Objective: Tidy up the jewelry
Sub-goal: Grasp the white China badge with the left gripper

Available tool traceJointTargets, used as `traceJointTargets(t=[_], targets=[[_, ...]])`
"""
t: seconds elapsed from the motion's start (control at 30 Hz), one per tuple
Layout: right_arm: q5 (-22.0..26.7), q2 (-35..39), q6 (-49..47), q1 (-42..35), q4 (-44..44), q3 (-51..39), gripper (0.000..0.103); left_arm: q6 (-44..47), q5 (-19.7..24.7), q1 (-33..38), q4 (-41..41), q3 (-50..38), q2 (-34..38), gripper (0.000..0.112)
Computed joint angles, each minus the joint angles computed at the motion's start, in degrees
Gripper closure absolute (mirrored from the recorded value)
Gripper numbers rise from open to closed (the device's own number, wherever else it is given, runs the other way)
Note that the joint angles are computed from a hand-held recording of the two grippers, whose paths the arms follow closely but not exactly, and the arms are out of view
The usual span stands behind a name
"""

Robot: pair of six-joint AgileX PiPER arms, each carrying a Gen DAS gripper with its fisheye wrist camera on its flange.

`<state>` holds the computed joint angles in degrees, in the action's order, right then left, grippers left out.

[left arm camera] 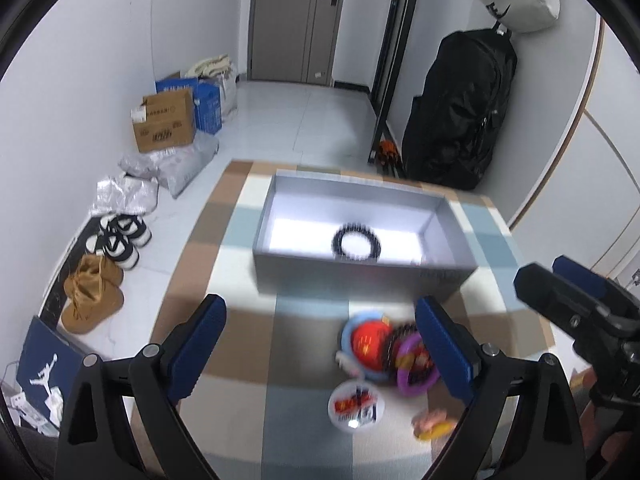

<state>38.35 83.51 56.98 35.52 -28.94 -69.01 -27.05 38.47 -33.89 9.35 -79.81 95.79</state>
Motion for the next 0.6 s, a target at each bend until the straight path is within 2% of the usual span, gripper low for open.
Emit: traceJointTargets(t=[0.37,0.47,0.6], targets=[[4.0,-1.0,4.7,4.1,-5.4,0.6,0.000,6.3,2.5,-0.4,-4.6,1.9,0.1,0.020],[4.1,-1.2,4.7,4.1,-5.5,0.8,0.000,7.6,6.4,-1.1,-5.1,0.4,2.1,0.020],[3.7,-1.9,4.7,3.8,-6.1,2.0,0.000,8.6,8.5,-2.1,-4.6,0.4,2.5,0.020]])
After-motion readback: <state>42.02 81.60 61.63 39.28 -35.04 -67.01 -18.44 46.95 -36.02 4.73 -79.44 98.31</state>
